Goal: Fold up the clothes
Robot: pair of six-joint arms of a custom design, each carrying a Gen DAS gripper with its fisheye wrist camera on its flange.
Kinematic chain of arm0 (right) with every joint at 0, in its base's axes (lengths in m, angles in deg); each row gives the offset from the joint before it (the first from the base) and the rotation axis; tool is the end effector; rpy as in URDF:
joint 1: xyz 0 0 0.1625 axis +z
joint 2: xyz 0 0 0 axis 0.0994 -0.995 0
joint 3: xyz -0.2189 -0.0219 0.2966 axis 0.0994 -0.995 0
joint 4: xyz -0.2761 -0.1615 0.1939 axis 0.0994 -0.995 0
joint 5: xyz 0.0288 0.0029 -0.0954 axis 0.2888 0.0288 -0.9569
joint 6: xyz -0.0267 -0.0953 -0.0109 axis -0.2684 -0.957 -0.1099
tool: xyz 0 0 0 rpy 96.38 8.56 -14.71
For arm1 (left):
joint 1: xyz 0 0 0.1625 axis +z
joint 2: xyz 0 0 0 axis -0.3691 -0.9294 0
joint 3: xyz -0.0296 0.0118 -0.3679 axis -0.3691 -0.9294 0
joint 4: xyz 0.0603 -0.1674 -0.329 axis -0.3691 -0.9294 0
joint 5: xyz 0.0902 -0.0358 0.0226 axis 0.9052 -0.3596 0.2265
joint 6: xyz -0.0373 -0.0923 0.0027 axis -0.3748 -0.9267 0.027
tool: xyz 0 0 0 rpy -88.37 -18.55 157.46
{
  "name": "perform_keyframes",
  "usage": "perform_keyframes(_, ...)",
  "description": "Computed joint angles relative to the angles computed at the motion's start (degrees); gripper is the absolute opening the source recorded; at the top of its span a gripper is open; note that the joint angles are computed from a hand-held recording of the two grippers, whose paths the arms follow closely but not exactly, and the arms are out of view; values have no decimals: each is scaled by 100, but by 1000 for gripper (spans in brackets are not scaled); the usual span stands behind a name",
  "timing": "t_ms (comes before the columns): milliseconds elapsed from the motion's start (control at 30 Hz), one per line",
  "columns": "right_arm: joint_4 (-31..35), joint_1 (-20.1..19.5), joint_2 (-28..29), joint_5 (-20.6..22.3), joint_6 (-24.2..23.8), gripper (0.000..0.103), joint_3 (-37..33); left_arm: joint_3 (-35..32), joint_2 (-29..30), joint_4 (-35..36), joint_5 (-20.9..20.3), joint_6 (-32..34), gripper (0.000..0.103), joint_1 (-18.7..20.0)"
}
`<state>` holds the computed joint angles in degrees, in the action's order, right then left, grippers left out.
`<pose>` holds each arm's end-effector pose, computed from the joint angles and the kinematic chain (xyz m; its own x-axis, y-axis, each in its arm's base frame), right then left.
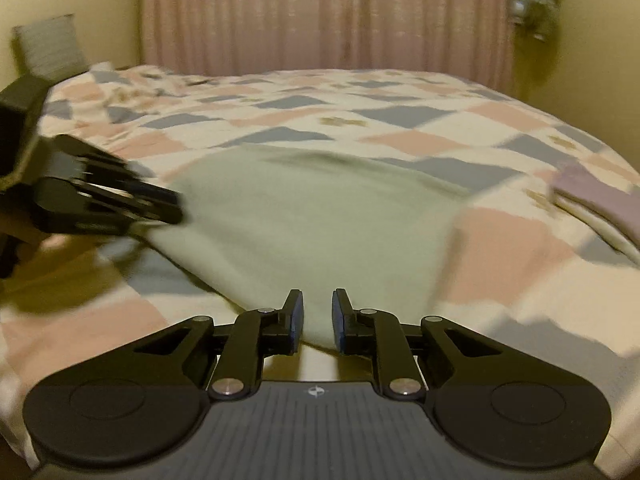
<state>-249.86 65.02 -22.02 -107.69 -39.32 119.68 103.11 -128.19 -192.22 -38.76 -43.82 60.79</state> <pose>0.0055 -0.4117 0.2070 -0.6343 -0.4719 0.6124 -0.7565 0.5420 -0.3660 -0.1935 -0.4270 0.0491 -0.4528 0.4396 -0.7757 0.8481 0.4807 -0.2226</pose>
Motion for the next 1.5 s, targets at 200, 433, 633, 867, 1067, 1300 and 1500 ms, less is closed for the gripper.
perform_keyframes(200, -120, -160, -341, 348, 337, 19, 223, 12, 291, -190, -450, -215, 15, -423)
perform_keyframes(433, -164, 95, 207, 198, 42, 17, 119, 43, 375, 74, -535, -388, 18, -176)
perform_keyframes(633, 130, -471, -342, 426, 123, 11, 143, 213, -103, 606, -160, -845, 18, -223)
perform_keyframes(867, 193, -326, -146, 636, 452, 14, -320, -554, 418, 382, -754, -294, 18, -265)
perform_keyframes(1067, 587, -249, 414, 438, 626, 12, -1078, -797, 683, 470, -879, -172, 18, -51)
perform_keyframes(1300, 697, -152, 865, 475, 670, 12, -1831, -852, 593, 581, -988, -110, 18, 44)
perform_keyframes(1500, 742, -124, 875, 544, 869, 18, -2013, -1151, 673, 266, -1124, 28, 18, 126)
